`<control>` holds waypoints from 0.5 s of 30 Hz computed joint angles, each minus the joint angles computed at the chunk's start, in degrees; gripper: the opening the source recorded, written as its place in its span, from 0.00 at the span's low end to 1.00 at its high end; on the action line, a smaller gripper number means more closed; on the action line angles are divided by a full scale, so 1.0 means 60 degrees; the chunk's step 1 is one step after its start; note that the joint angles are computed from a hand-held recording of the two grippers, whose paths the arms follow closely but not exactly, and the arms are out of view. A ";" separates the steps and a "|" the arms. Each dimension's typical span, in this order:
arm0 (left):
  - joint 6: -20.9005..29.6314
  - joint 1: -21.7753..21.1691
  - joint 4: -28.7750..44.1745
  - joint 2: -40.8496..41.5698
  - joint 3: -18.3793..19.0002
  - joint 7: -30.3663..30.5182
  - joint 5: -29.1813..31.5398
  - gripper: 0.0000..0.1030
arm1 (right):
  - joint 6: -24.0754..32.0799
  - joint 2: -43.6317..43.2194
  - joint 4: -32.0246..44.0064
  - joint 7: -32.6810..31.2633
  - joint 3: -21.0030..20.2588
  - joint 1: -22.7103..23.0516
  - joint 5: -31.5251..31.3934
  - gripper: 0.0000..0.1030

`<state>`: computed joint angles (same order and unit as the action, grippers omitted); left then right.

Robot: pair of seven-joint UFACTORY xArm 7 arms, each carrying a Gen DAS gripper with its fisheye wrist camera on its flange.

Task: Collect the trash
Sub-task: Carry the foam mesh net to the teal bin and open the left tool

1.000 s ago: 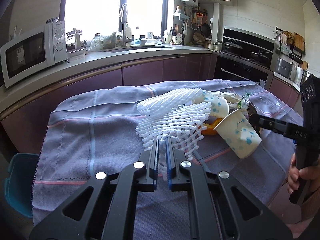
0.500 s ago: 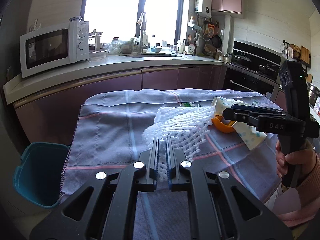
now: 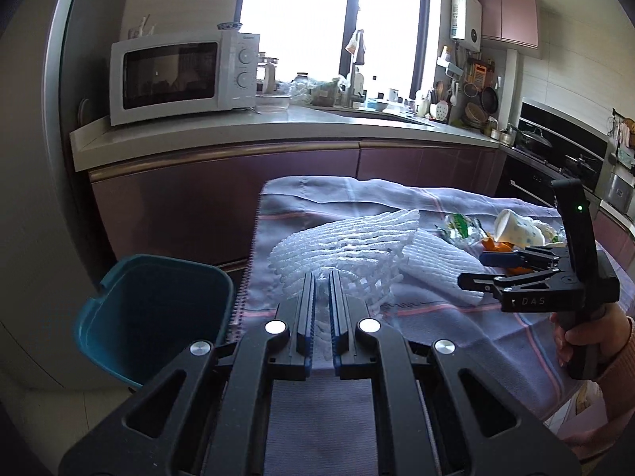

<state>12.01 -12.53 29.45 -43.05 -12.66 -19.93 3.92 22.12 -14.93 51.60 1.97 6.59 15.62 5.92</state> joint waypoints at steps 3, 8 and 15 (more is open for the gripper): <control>0.0228 0.0778 0.0020 -0.0182 -0.0054 -0.0042 0.0326 0.07 | 0.0180 0.0100 0.0147 -0.0064 -0.0115 0.0062 0.0230 0.23; 0.0422 0.1888 -0.0085 -0.0120 0.0231 0.0216 0.0859 0.07 | -0.0164 -0.0035 0.0139 -0.0402 -0.0158 0.0356 0.0783 0.13; 0.0471 0.3250 -0.0157 0.0820 0.0299 0.0313 0.1516 0.07 | 0.0334 0.0933 0.1642 -0.2790 -0.0630 0.1614 0.3859 0.13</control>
